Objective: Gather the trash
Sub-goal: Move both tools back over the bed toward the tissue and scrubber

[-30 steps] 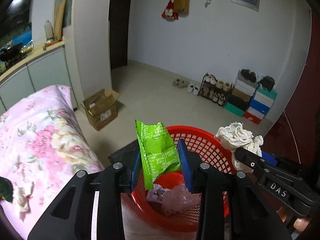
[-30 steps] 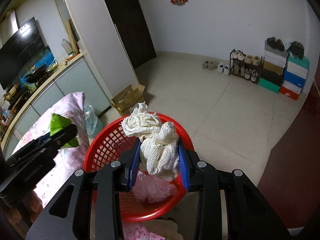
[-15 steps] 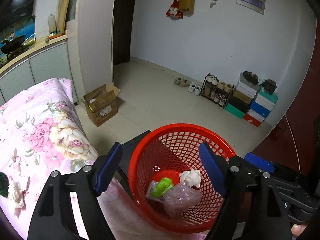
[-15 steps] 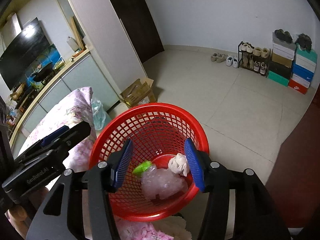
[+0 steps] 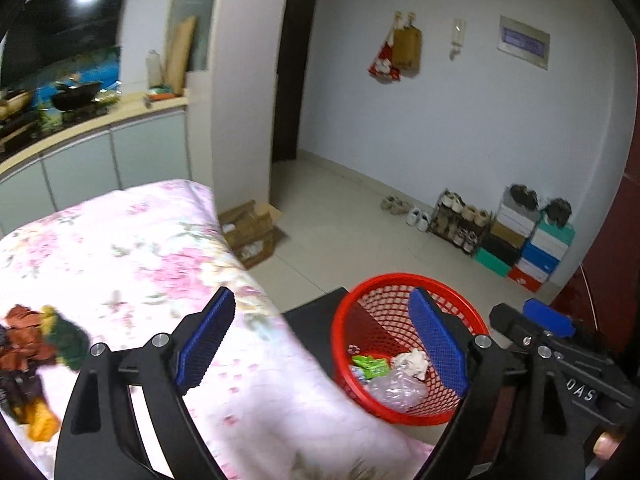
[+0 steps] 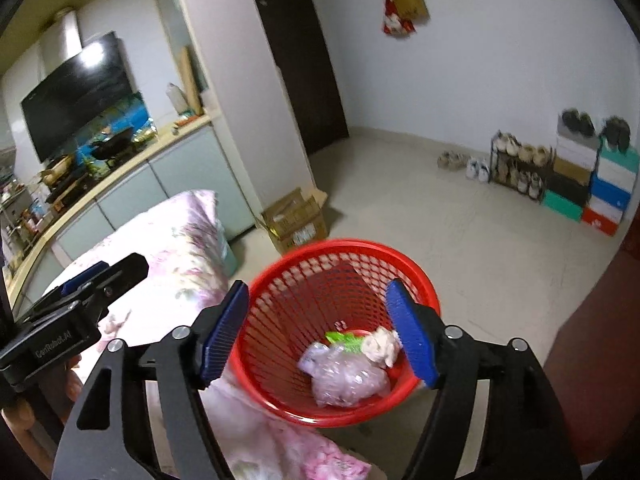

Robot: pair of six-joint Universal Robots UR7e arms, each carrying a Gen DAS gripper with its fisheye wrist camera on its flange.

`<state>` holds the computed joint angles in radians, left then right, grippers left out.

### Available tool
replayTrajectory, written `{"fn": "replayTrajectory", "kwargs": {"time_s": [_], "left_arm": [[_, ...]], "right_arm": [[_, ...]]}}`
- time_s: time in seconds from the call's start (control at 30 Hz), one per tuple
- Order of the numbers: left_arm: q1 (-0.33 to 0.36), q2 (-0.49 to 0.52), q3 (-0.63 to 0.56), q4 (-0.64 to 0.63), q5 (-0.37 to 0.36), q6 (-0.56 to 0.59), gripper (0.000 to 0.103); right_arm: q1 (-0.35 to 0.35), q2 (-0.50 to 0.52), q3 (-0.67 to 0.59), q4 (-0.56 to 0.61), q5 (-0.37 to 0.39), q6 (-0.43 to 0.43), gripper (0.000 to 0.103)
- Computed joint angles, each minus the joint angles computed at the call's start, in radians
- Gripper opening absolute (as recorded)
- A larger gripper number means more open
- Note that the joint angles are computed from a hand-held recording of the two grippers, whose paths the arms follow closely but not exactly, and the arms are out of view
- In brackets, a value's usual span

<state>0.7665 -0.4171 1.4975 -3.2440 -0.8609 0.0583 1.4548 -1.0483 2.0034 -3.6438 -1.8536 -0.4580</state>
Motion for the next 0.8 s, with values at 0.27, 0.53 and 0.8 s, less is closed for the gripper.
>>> {"fn": "replayTrajectory", "kwargs": {"time_s": [0.27, 0.53, 0.8], "left_arm": [[-0.038, -0.124, 0.204, -0.197, 0.147, 0.019, 0.088], [-0.068, -0.236, 0.394, -0.392, 0.394, 0.044, 0.089], [-0.089, -0.264, 0.492, -0.770, 0.729, 0.270, 0.093]], "right_arm": [[0.094, 0.032, 0.013, -0.057, -0.012, -0.097, 0.080], [0.164, 0.080, 0.010, -0.041, 0.026, -0.128, 0.089], [0.217, 0.158, -0.005, -0.087, 0.076, -0.155, 0.095]]}}
